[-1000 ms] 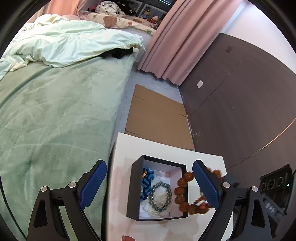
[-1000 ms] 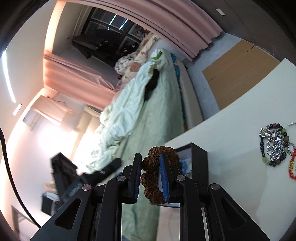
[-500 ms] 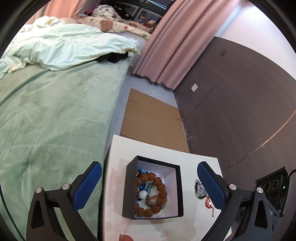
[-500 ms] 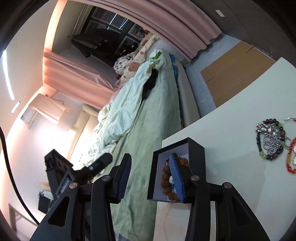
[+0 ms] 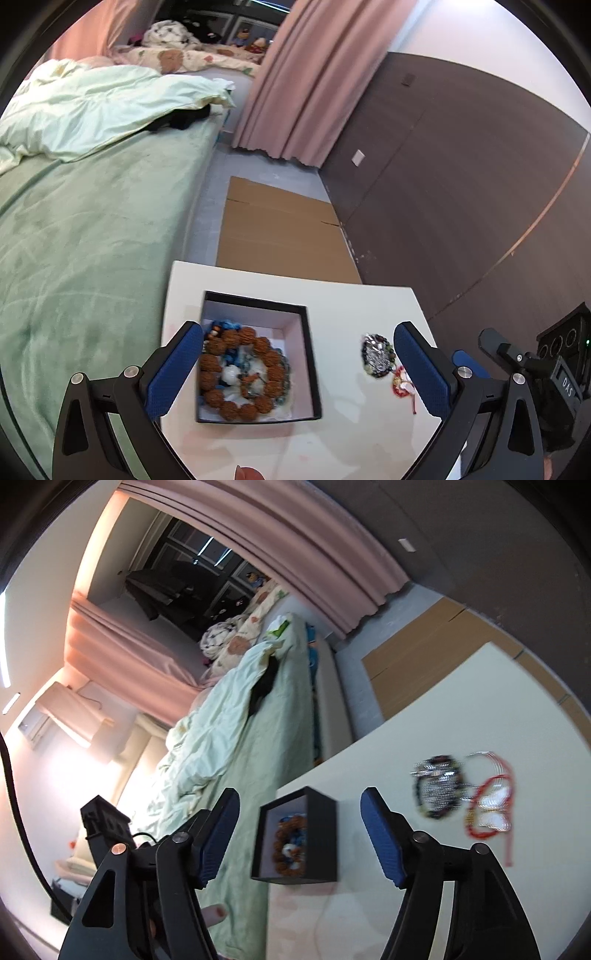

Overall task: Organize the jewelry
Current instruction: 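Release the brown bracelet into the box with the right gripper while the left releases the blue strand, then grasp the black-bead bracelet with silver pendant using the left gripper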

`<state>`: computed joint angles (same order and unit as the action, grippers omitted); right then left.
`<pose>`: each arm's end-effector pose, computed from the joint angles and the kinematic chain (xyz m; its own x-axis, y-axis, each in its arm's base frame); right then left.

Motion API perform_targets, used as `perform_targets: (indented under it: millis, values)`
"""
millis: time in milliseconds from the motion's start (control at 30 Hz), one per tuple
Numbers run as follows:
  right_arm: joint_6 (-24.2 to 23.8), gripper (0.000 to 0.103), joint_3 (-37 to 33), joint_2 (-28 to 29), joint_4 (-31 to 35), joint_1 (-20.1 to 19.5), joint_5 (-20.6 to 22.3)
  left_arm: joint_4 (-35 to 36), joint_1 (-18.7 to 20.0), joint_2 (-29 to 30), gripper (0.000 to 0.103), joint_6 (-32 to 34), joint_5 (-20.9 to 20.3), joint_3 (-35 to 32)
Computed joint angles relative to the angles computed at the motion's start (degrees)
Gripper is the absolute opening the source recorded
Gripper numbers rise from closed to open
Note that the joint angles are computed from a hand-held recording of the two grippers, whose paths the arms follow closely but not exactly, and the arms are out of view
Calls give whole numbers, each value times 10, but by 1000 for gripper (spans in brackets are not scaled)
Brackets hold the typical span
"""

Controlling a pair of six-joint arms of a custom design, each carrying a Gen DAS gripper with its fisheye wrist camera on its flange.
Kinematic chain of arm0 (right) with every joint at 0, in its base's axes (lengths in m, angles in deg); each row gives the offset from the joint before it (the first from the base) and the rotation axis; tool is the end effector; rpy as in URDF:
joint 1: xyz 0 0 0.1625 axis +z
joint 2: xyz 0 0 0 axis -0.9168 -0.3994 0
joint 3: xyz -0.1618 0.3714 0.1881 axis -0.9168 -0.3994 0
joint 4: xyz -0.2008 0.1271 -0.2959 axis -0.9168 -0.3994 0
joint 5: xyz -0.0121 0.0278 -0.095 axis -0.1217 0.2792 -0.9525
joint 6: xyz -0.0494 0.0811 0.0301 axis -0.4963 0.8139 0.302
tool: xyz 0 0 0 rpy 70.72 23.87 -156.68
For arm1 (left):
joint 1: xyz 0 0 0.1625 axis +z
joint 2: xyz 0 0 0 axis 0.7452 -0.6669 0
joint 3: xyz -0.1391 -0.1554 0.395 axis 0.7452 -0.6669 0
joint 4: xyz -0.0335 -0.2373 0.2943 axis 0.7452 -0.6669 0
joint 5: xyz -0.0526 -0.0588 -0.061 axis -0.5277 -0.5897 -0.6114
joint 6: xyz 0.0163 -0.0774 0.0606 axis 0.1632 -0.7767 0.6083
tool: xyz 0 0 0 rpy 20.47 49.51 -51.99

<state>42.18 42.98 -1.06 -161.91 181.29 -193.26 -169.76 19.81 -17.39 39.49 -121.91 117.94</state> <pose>0.2933 -0.4002 0.0175 -0.9981 0.0569 -0.0216 0.0526 0.6273 -0.7770 -0.0230 -0.4959 0.3235 -0.9051 0.2814 -0.3189 0.4120 0.7660 -0.4934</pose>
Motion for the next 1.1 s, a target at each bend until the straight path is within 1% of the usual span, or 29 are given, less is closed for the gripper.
perform_targets:
  millis: [33, 100, 267, 333, 467, 567, 667, 733, 900, 1067, 1100]
  values:
    - [3, 80, 10, -4, -7, 0, -8, -1, -3, 1, 103, 1, 1, 2]
    - [11, 84, 25, -11, -15, 0, -27, -3, -8, 1, 103, -1, 1, 7]
    - [14, 84, 59, -32, -21, -7, -41, -4, -18, 4, 103, -6, 0, 17]
    - [16, 84, 70, -41, -18, -9, -59, -2, -25, 7, 103, -5, 5, 21]
    - [39, 84, 98, -52, -28, -17, -91, -6, -47, 17, 103, 4, 26, 36]
    - [58, 84, 115, -60, -21, -24, -110, -11, -61, 30, 103, 10, 39, 45]
    - [73, 84, 125, -69, -3, -35, -116, -25, -81, 49, 103, 18, 67, 56]
    - [91, 84, 129, -77, 17, -41, -122, -28, -90, 60, 103, 26, 73, 60]
    - [104, 84, 147, -86, 13, -49, -124, -40, -104, 95, 103, 26, 78, 60]
    - [110, 84, 162, -94, 5, -55, -133, -53, -107, 123, 103, 31, 77, 52]
    - [111, 84, 165, -96, 4, -57, -134, -56, -106, 129, 101, 32, 77, 49]
